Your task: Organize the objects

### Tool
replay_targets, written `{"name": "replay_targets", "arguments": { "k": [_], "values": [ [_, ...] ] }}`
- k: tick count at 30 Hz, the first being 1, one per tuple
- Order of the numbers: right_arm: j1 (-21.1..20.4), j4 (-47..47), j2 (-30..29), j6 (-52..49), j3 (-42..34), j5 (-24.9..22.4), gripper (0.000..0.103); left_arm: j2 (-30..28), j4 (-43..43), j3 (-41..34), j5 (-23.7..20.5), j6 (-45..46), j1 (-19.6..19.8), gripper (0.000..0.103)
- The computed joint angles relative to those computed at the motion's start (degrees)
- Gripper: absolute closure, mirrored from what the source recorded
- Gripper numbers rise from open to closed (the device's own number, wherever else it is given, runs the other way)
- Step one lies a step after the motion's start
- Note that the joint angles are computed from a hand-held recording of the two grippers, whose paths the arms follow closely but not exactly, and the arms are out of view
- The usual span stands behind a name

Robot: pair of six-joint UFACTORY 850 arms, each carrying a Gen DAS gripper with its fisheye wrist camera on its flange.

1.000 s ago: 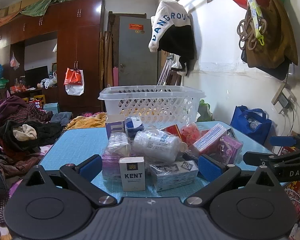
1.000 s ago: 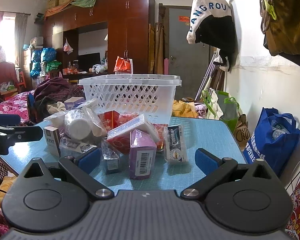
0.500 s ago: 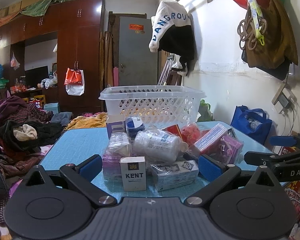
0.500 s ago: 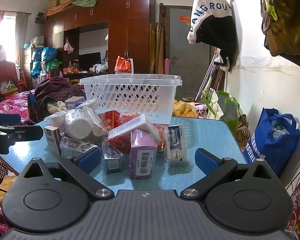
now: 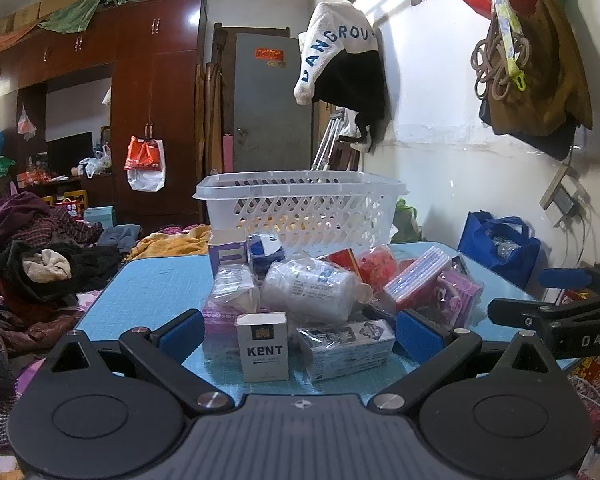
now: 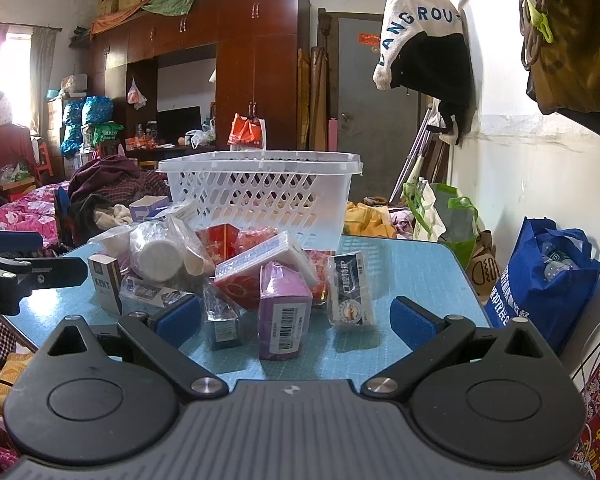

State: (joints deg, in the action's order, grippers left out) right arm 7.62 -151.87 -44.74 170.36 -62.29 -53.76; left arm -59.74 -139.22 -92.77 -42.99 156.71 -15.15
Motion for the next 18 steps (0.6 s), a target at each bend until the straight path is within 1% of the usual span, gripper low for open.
{"name": "replay_targets", "arguments": {
  "k": [2,4,8,9,11,12,16,17,18],
  "values": [
    [-0.02,-0.08,-0.01,0.04,0.02,-0.1,0.0,-0.02,0.51,-0.01,-0.99,-0.69,0.2,0.0],
    [-0.1,-0.52,0.03,0.51,0.14,-0.36,0.0,0.04,-1.6,0.48,-2.62,0.7,0.22,0.0],
    [-0.25,-1.36,-0.03,1.47,0.59,-2.18,0.0,-0.62,-5.86,0.53,-7.88,1.2,0.54,0.0],
    [-0.26,-1.38,-0.06,1.44,0.6,-2.42,0.0,-0.72,-5.08,0.1,-7.25,0.51,0.63,0.0],
    [-0.35,-0.93,-0.13,1.2,0.39,-2.1,0.0,-0.7,-2.25,-1.27,-3.05,-1.7,0.56,0.0],
    [-0.41,-0.87,-0.22,1.24,0.27,-2.22,0.0,-0.86,-1.22,-1.78,-2.19,-2.66,0.54,0.0],
    [-0.41,-1.21,-0.88,1.89,0.19,-4.64,0.0,-0.97,-0.65,-1.93,-0.73,-1.22,0.12,0.0],
    [-0.37,-1.07,-0.93,1.71,0.09,-4.56,0.0,-0.98,-0.02,-2.0,-0.47,-1.75,0.15,0.0],
    [-0.39,-0.98,-0.8,1.19,-0.14,-3.37,0.0,-1.01,0.88,-2.15,-0.17,-2.41,0.22,0.0]
  ]
}}
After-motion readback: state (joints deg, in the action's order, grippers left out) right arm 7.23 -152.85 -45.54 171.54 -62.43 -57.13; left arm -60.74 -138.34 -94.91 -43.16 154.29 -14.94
